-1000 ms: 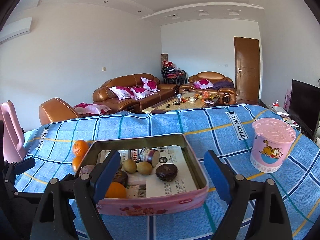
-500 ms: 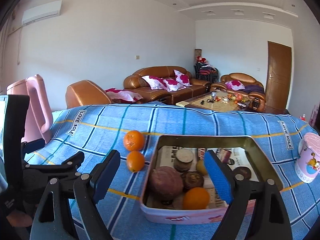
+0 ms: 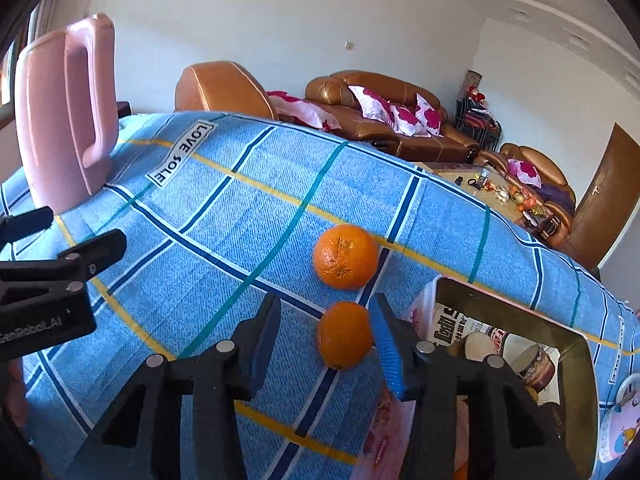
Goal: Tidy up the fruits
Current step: 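Grasp one orange with the right gripper while the left gripper grasps the other orange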
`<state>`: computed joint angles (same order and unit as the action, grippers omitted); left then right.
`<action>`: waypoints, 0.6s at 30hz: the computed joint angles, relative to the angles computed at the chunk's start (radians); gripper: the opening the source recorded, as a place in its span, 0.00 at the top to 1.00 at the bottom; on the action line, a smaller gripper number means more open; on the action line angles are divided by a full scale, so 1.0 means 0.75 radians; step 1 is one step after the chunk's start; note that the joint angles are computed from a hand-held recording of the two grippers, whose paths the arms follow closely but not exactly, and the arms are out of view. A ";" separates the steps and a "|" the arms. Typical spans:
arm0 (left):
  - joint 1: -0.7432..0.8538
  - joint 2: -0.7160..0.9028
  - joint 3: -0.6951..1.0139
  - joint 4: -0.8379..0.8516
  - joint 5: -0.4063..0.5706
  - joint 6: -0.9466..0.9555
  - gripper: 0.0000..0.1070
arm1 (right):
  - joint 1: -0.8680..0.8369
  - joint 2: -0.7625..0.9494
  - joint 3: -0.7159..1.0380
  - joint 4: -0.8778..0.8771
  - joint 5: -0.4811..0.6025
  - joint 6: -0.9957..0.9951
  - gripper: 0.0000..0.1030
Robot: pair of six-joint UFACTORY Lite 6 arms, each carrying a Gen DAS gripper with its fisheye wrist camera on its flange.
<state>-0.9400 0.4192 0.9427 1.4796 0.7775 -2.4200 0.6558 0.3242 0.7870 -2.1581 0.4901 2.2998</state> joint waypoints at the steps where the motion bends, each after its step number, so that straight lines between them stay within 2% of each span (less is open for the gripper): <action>1: -0.005 0.002 0.003 -0.002 0.006 0.004 0.04 | 0.004 0.030 0.031 0.067 0.000 -0.079 0.53; 8: 0.004 0.014 0.017 0.013 -0.004 0.004 0.04 | 0.050 0.173 0.171 0.460 0.129 -0.517 0.55; 9: 0.005 0.014 0.017 0.015 -0.004 0.004 0.04 | 0.050 0.177 0.178 0.487 0.137 -0.534 0.58; 10: 0.003 0.015 0.019 0.014 -0.003 0.005 0.04 | 0.064 0.196 0.199 0.552 0.179 -0.590 0.66; 11: 0.000 0.013 0.021 0.009 -0.001 0.011 0.04 | 0.077 0.211 0.211 0.587 0.217 -0.628 0.68; 15: 0.000 0.014 0.027 0.010 -0.002 0.021 0.04 | 0.135 0.200 0.148 0.585 0.323 -0.602 0.68; 18: -0.007 0.010 0.022 0.028 0.002 0.005 0.04 | 0.132 0.103 0.049 0.528 0.309 -0.499 0.69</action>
<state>-0.9456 0.4270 0.9592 1.5006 0.7788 -2.4166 0.7550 0.4011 0.8240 -1.7623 0.7220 1.9258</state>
